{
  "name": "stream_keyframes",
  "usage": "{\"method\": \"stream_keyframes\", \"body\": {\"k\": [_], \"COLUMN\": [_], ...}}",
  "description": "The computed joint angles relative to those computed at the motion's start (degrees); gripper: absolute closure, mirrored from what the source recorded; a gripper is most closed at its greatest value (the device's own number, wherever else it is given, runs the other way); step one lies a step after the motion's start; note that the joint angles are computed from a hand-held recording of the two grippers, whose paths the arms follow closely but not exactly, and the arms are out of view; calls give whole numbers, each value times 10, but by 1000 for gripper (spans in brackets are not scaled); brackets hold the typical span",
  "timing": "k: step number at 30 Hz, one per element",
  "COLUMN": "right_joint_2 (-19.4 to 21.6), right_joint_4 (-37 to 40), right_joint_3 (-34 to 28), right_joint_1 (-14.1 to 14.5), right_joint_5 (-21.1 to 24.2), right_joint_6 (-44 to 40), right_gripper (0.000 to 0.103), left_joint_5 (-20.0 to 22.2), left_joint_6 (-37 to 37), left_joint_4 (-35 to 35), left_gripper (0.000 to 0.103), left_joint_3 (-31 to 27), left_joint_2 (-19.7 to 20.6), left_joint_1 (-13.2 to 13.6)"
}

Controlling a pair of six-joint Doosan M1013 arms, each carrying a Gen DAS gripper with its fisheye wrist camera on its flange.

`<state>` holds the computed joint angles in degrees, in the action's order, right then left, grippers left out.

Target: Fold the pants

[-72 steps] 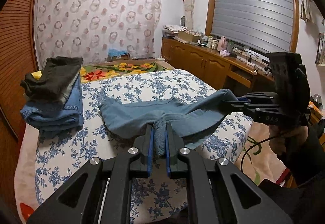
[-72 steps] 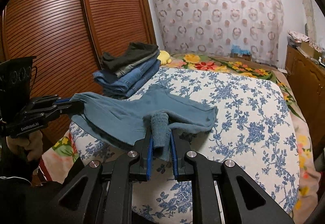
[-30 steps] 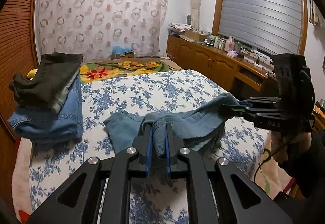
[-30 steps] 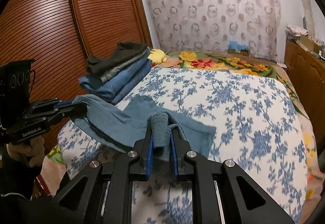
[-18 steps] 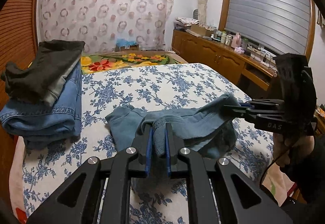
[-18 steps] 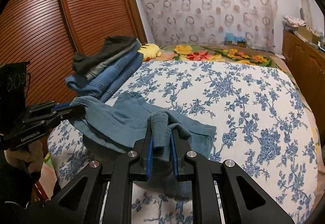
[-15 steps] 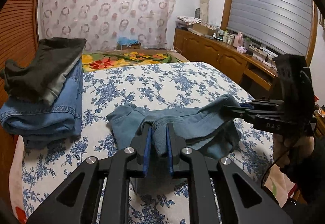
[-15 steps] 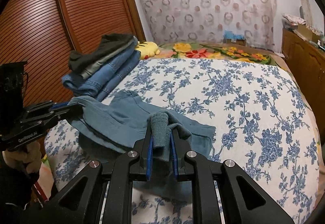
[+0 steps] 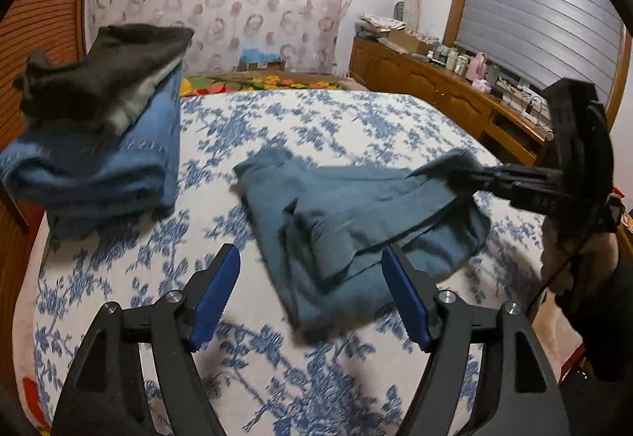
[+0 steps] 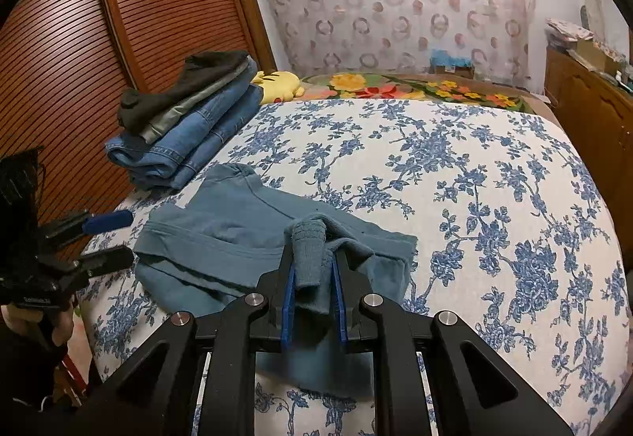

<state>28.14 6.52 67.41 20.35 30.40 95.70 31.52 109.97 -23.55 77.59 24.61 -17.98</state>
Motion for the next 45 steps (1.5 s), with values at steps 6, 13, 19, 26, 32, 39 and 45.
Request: {"method": "stream_keyframes", "body": {"k": [6, 13, 19, 26, 32, 39, 45], "right_joint_2": [-21, -42, -35, -18, -14, 11, 30], "right_joint_4": [-71, -80, -69, -51, -48, -53, -64], "right_joint_3": [25, 59, 52, 25, 16, -21, -59], "right_joint_1": [8, 7, 6, 4, 4, 4, 0], "right_joint_5": [-14, -12, 22, 55, 62, 95, 107], "right_joint_6": [41, 24, -1, -23, -40, -66, -52], "right_gripper": [71, 56, 56, 56, 56, 56, 56], "left_joint_5": [2, 3, 18, 30, 39, 48, 40], "left_joint_6": [-32, -54, -86, -84, -86, -115, -136], "left_joint_4": [38, 61, 109, 130, 134, 124, 151], "left_gripper": [28, 28, 28, 28, 28, 28, 28], "left_joint_3": [12, 19, 5, -28, -66, -95, -94], "left_joint_2": [-5, -9, 2, 21, 44, 62, 60], "left_joint_1": [2, 6, 2, -4, -7, -4, -5]}}
